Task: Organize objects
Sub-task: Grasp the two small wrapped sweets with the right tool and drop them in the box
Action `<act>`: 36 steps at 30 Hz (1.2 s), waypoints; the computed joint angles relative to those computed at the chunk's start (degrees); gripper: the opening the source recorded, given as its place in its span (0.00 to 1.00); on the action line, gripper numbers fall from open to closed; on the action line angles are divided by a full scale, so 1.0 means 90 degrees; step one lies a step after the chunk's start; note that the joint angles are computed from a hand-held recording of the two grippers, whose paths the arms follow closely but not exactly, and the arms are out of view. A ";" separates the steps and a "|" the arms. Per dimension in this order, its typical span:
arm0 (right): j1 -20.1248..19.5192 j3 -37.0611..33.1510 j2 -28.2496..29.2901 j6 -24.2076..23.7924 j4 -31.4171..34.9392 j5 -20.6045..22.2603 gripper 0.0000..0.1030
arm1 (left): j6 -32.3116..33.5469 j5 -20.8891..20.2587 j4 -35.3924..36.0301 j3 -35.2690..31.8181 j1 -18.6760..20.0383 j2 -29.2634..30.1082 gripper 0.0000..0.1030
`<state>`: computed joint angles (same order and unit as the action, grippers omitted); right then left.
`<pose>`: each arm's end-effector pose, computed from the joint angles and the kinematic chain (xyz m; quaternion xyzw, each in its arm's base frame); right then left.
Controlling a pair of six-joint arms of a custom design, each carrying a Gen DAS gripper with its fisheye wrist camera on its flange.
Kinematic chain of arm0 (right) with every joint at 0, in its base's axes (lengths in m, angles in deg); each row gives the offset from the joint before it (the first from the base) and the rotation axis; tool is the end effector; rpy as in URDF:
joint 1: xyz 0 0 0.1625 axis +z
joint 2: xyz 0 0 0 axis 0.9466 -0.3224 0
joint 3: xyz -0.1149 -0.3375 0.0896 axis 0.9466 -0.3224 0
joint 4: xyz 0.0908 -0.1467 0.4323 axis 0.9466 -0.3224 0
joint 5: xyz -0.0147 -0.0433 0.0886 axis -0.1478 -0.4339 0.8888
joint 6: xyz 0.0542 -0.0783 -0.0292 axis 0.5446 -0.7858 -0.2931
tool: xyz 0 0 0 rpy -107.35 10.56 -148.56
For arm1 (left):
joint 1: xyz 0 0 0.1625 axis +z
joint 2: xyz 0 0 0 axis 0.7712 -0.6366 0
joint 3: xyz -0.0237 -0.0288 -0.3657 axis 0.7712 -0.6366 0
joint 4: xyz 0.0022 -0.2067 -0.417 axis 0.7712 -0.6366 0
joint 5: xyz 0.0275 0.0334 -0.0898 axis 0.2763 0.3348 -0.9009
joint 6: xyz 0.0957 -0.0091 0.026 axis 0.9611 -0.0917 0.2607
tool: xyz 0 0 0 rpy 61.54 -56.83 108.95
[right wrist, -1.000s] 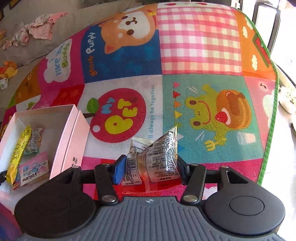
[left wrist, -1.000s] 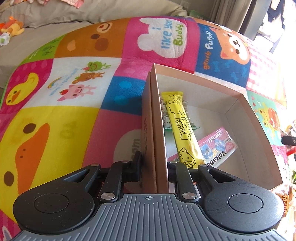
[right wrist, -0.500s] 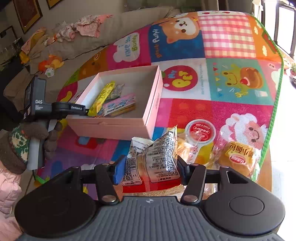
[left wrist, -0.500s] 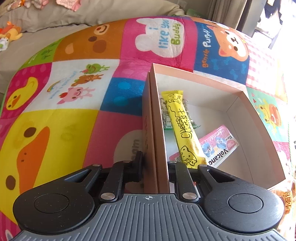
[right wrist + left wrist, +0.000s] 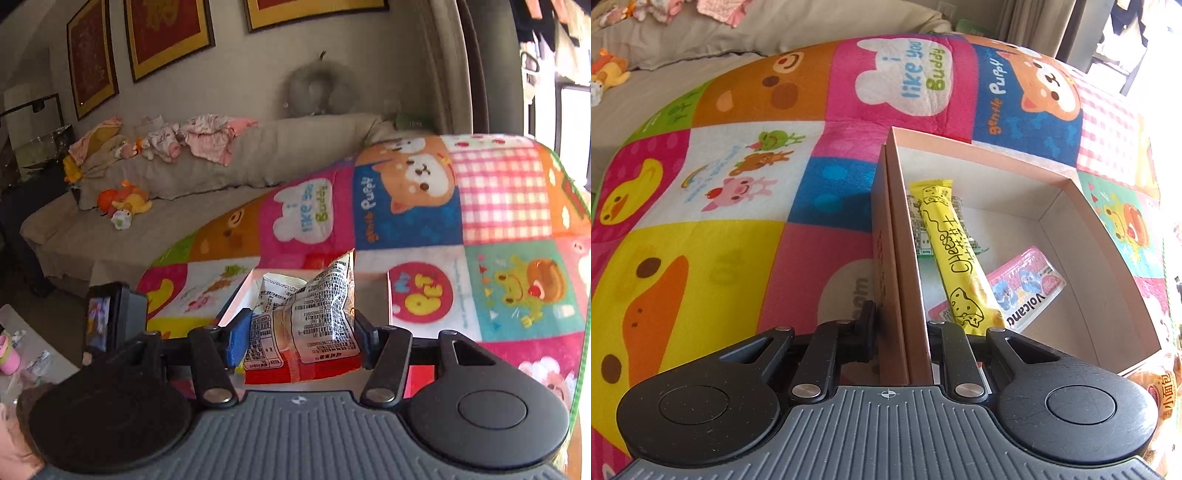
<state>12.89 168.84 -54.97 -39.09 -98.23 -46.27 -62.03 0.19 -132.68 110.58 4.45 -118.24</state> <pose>0.0752 -0.6341 0.2360 0.3542 -0.8451 0.3679 0.1580 -0.1890 -0.6397 -0.0365 -0.0030 0.8785 -0.3792 0.2905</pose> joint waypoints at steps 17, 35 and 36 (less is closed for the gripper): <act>-0.0004 -0.0604 0.1541 0.0376 -0.0989 -0.0974 0.54 | 0.0149 0.0028 -0.0197 0.0019 -0.0004 0.0045 0.18; -0.0486 0.0138 0.0479 0.0212 -0.1917 -0.0403 0.86 | 0.0133 -0.0076 -0.0168 0.0039 0.0014 0.0009 0.19; -0.0587 0.0191 0.0374 0.0049 -0.2124 -0.0458 0.87 | 0.0123 -0.0081 -0.0136 0.0036 0.0015 0.0000 0.19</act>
<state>7.61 170.56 -51.60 -38.65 -117.35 -50.39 -60.93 -0.53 -133.90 110.90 4.58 -118.25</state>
